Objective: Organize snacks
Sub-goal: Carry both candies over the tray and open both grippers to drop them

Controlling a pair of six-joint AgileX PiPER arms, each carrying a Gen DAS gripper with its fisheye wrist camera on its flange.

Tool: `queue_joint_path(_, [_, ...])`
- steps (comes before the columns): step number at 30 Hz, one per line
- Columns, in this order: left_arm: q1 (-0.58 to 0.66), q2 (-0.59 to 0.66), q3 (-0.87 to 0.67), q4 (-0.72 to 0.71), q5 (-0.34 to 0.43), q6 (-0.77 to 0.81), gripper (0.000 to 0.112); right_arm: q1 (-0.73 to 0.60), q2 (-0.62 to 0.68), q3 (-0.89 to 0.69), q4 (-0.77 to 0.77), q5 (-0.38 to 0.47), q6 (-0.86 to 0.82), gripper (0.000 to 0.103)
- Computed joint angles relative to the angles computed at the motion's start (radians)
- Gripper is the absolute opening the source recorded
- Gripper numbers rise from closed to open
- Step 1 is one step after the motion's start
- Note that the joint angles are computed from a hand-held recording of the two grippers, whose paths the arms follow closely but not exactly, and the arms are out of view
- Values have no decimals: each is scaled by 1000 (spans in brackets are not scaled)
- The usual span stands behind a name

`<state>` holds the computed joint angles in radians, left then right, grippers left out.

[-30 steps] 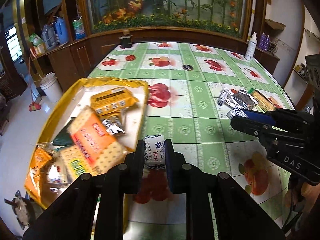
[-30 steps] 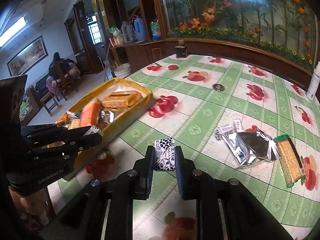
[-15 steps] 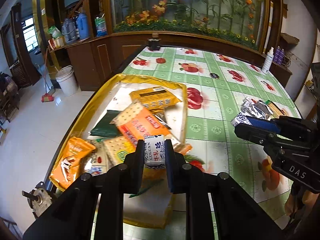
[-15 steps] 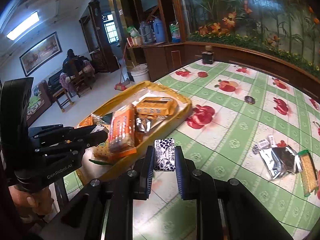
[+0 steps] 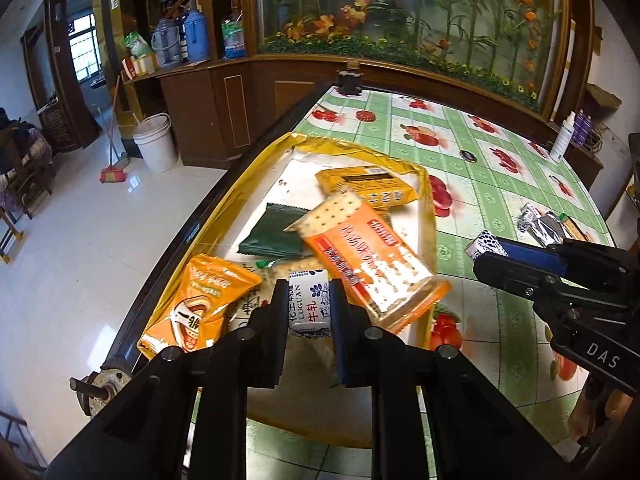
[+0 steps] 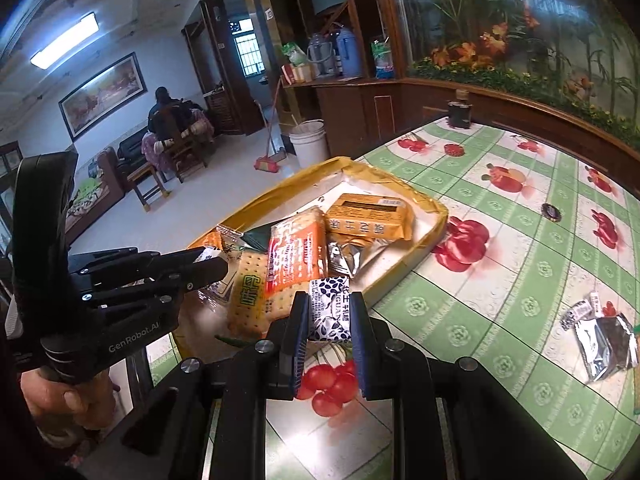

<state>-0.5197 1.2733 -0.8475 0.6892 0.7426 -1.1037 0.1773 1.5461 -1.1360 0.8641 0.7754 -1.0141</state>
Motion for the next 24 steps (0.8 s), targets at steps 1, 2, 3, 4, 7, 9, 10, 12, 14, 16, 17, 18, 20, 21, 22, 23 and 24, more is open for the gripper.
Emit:
queue_joint_path(1, [9,-2,4,-3,-4,4,17,9,11,-7,4,0,3,20])
queue_joint_path(2, [16,-2,7,-6,-8,7,17,18,18,-12,7,-2,6,20])
queue_joint_path(3, [27,-1,11,-14,-14,15,17,25,27,-18,10,-4,8,20])
queue_joint_path(4, [36,1,13,-23,-21,25,17,36,42,-30,14,-7,13,20])
queue_joint_path(7, [46,7,20,-32,-30,32,17,63,82,-65,5,-29,38,20])
queue_joint_path(9, [52,12,23,-40,-41,38,17,78,121,-105,-14,-44,70,20])
queue_joint_path(10, [52,16,24,-39,-43,37,17,85,141,-125,-22,-54,84,20])
queue_joint_path(12, [58,23,23,-45,-51,46,17,93,177,-162,-38,-61,109,20])
queue_joint_path(14, [61,33,21,-47,-56,49,17,97,210,-197,-49,-62,125,20])
queue_joint_path(16, [65,40,18,-49,-60,52,17,104,234,-222,-65,-66,142,20])
queue_joint_path(17, [67,44,16,-54,-62,58,17,106,248,-235,-68,-66,147,20])
queue_joint_path(18, [69,48,14,-60,-65,65,17,106,261,-248,-69,-64,150,20])
queue_joint_path(20, [65,55,5,-78,-66,92,17,107,278,-262,-72,-64,155,24])
queue_joint_path(21, [54,59,0,-67,-53,76,22,105,279,-261,-61,-65,150,24])
queue_joint_path(22, [43,66,-9,-59,-33,61,28,98,283,-260,-41,-61,136,26])
queue_joint_path(23, [39,68,-14,-55,-29,54,46,97,283,-259,-36,-61,134,28])
queue_joint_path(24, [34,62,-11,-48,-32,44,63,96,281,-257,-35,-64,132,35])
